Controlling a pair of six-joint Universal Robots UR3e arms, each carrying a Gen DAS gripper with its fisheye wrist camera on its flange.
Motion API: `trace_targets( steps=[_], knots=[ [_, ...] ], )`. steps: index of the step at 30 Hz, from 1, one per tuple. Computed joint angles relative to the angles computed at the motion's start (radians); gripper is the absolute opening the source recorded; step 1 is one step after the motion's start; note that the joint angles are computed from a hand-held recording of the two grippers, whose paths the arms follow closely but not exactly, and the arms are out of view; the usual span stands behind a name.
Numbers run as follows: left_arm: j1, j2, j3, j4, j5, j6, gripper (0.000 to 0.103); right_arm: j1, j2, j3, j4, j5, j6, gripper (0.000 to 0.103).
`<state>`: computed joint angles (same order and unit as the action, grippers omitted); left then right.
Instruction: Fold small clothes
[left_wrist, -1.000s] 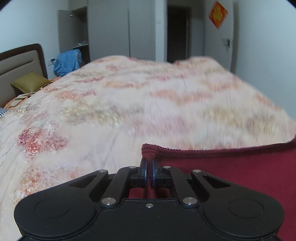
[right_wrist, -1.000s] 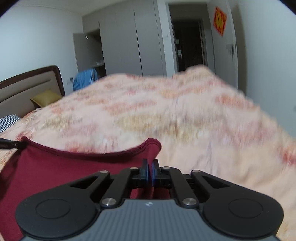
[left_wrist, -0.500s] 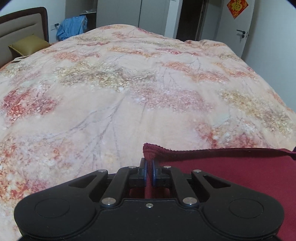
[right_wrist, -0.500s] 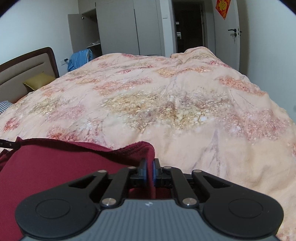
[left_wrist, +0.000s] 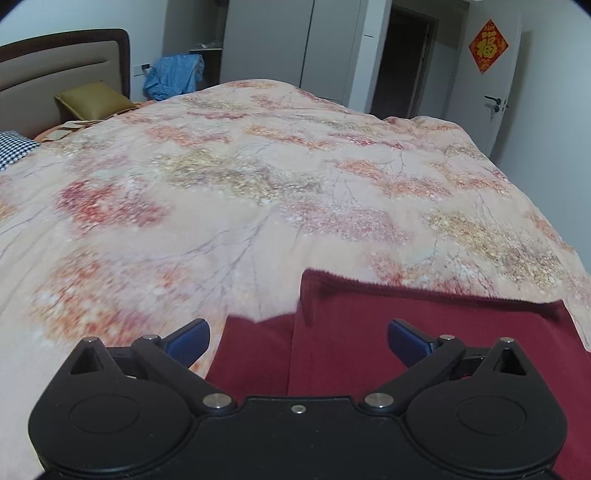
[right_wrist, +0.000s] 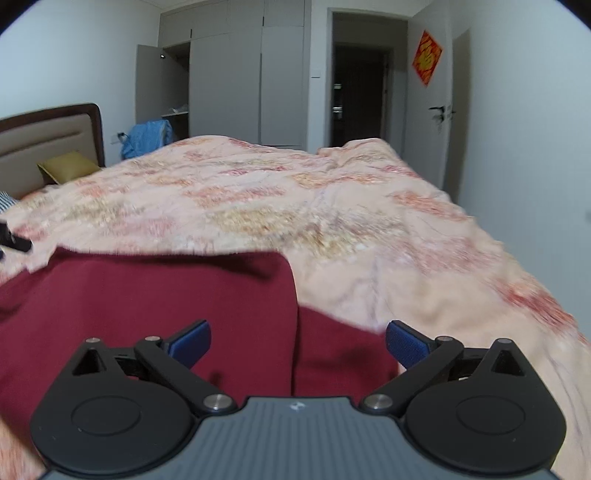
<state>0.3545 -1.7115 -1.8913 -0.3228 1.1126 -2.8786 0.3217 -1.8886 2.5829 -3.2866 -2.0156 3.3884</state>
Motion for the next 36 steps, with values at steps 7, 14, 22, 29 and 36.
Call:
trace_targets(
  steps=[7,14,22,29,36],
  knots=[
    [0.186,0.382,-0.399,-0.036,-0.087,0.131,0.102,0.420,0.067,0.021,0.180,-0.415,0.450,0.103],
    [0.379,0.648,-0.571,-0.285,-0.091,0.263,0.102,0.607,-0.077,0.025,0.521,-0.551,0.744,0.103],
    [0.461,0.787,-0.571,-0.488,-0.142,0.322,0.102,0.604,-0.153,0.053,0.489,-0.437,0.679,0.068],
    [0.449,0.797,-0.560,-0.491,-0.132,0.314,0.102,0.587,-0.133,0.041,0.428,-0.362,0.639,0.013],
    [0.444,0.792,-0.557,-0.492,-0.123,0.314,0.102,0.655,-0.149,-0.070,0.700,-0.469,0.741,0.011]
  ],
)
